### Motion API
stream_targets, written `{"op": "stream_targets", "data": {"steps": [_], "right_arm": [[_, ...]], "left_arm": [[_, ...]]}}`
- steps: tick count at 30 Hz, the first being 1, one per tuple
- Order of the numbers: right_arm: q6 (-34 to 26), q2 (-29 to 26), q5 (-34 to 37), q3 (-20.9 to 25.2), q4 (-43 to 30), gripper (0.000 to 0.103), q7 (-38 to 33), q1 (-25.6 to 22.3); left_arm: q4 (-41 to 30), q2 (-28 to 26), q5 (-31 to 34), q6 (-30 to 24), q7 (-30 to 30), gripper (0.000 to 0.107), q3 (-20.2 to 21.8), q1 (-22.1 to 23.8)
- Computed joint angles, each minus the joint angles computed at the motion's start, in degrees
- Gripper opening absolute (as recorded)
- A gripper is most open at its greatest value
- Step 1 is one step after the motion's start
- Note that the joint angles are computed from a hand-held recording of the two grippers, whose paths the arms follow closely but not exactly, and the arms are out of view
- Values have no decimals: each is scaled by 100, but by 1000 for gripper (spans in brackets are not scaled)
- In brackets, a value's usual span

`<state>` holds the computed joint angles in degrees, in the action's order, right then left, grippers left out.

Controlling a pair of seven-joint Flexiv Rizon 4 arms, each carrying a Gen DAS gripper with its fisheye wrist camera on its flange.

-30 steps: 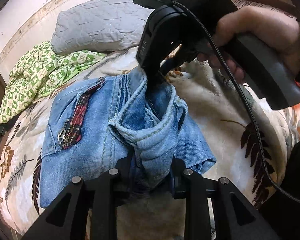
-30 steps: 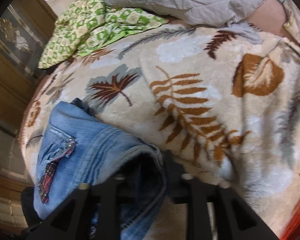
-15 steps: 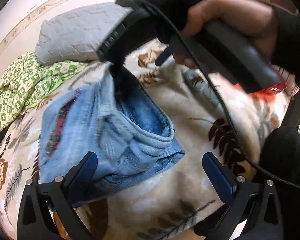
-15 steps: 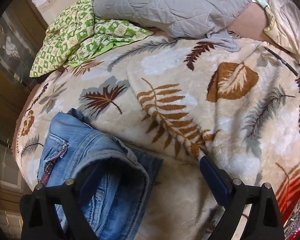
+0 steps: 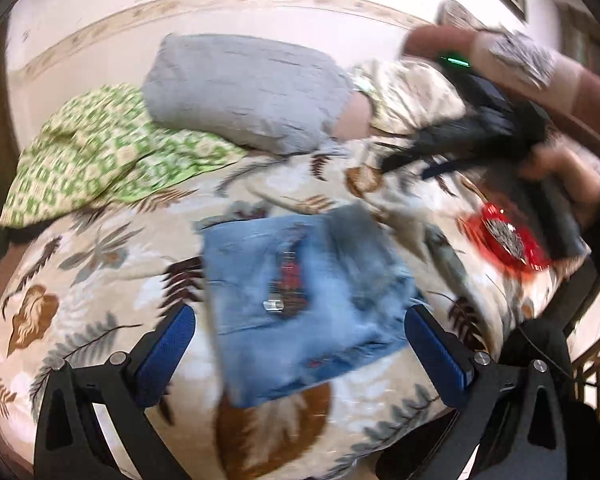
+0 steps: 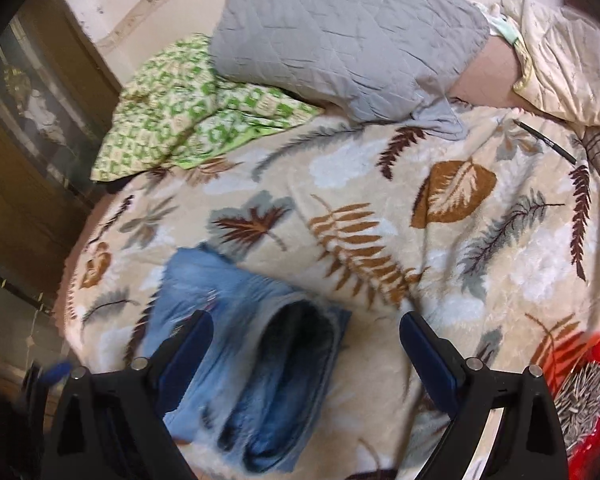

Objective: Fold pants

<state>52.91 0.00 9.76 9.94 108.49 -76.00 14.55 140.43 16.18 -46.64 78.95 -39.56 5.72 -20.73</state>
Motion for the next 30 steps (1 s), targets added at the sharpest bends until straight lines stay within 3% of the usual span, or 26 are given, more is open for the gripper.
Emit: {"op": "stream_targets", "data": {"steps": [4, 10, 15, 18, 22, 25, 27, 30], "right_arm": [[-37, 368, 343, 112, 263, 96, -205, 84], [-80, 535, 532, 127, 513, 96, -174, 271], [13, 472, 791, 130, 625, 96, -178, 381], [74, 379, 1245, 119, 605, 96, -399, 449], [330, 282, 1539, 193, 663, 96, -479, 501], [516, 242, 1561, 251, 731, 95, -433, 535], [620, 229, 1500, 288, 792, 95, -380, 561], [708, 186, 1453, 303, 843, 86, -289, 581]], "left_arm": [[-266, -135, -473, -591, 193, 103, 265, 215], [-644, -499, -746, -1117, 344, 103, 101, 743], [-1154, -1091, -695, -1588, 113, 103, -138, 1161], [-1514, -1559, -575, -1727, -242, 103, -330, 1373], [-2054, -2078, -372, -2425, -893, 103, -496, 1665], [-2513, -2432, 377, -2864, -1587, 103, -560, 1809], [-2710, -2572, 988, -2889, -2162, 103, -558, 1823], [-2766, -2664, 964, -2935, -2395, 103, -662, 1903]]}}
